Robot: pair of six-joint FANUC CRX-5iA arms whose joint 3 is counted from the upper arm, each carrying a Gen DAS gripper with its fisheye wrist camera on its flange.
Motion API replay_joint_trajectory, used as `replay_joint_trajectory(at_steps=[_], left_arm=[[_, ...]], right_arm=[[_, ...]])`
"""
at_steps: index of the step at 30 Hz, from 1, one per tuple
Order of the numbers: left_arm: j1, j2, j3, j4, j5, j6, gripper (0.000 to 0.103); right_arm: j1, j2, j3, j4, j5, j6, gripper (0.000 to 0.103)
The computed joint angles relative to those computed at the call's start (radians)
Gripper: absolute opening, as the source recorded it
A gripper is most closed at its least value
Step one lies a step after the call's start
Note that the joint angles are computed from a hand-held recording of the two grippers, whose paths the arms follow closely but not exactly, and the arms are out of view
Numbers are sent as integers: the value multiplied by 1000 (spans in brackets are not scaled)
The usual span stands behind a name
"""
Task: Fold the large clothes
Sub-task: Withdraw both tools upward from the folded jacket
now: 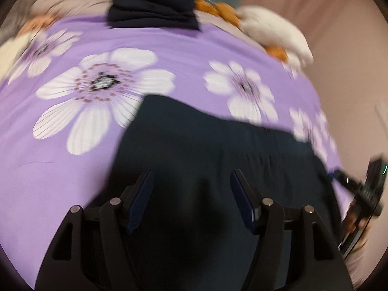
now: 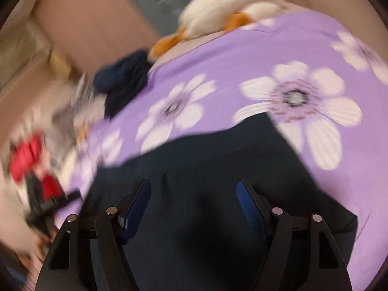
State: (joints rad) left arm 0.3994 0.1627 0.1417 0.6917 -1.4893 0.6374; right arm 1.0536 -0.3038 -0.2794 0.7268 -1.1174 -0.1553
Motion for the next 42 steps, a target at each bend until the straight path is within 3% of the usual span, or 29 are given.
replay_joint_trajectory(at_steps=[4, 8, 12, 25, 42], left_arm=[[-20, -51, -72, -49, 31, -73, 62], [-37, -110, -144, -110, 124, -121, 62], [-37, -151, -193, -120, 185, -166, 62], [-25, -186, -240, -116, 219, -209, 63], [-13, -216, -267, -122, 232, -236, 63]], right_arm=[[2, 100, 90, -59, -32, 182, 47], [-6, 149, 145, -127, -56, 290, 46], [-11, 200, 205, -189, -147, 359, 46], [1, 208, 219, -215, -260, 328, 46], [36, 134, 144, -172, -279, 224, 46]])
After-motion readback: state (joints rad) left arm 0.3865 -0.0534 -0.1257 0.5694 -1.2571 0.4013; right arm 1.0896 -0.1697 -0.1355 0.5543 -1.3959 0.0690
